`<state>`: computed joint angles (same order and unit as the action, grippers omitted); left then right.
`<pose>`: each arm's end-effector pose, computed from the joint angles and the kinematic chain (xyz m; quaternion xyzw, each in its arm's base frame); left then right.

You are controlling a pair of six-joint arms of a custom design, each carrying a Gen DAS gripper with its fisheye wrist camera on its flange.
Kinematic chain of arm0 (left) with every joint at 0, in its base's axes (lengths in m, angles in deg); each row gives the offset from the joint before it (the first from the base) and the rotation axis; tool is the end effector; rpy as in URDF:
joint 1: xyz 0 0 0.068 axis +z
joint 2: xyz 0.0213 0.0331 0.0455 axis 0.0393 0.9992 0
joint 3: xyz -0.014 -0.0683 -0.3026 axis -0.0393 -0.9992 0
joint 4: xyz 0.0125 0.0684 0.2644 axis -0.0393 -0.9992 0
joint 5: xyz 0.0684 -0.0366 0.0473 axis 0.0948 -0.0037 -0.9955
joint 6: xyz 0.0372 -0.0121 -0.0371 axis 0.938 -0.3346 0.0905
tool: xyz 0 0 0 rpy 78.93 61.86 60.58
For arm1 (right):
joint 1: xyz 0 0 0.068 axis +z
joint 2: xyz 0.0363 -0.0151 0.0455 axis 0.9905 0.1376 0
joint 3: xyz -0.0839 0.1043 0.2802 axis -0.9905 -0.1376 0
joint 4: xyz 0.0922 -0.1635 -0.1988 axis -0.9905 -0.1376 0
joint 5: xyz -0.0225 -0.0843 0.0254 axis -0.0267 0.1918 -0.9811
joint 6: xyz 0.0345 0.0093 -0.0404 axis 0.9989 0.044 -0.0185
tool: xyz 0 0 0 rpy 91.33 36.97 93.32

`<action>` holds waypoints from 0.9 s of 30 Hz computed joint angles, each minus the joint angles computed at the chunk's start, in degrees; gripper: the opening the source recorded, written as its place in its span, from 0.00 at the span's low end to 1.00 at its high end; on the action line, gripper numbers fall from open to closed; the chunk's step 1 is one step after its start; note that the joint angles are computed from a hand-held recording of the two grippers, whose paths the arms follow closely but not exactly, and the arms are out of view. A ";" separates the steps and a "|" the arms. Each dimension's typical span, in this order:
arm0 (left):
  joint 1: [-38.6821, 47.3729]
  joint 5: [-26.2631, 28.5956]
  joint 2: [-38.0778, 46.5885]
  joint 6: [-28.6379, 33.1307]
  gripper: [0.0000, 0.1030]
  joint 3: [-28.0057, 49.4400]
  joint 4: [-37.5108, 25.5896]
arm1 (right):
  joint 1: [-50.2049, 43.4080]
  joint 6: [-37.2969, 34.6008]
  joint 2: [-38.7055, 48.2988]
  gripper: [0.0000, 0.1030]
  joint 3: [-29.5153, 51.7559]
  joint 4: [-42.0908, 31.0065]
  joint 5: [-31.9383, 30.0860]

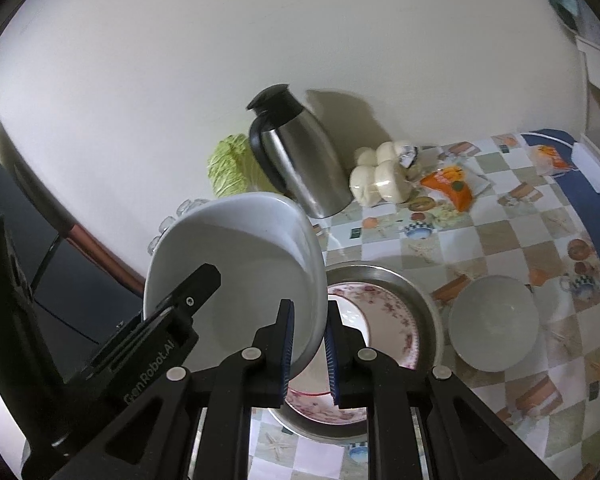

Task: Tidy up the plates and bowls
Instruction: 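Carry the white square bowl over the basin and lower it onto the red-rimmed bowl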

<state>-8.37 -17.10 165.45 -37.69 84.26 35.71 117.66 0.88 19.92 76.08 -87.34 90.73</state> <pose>0.2963 -0.0557 0.3696 -0.0071 0.9064 -0.0830 0.4141 0.2874 0.2008 0.3767 0.0794 0.9102 0.2164 0.3441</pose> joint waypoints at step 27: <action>1.41 3.40 5.82 -0.87 0.21 -0.38 -2.10 | -1.64 2.75 3.79 0.16 -0.53 -3.75 -2.50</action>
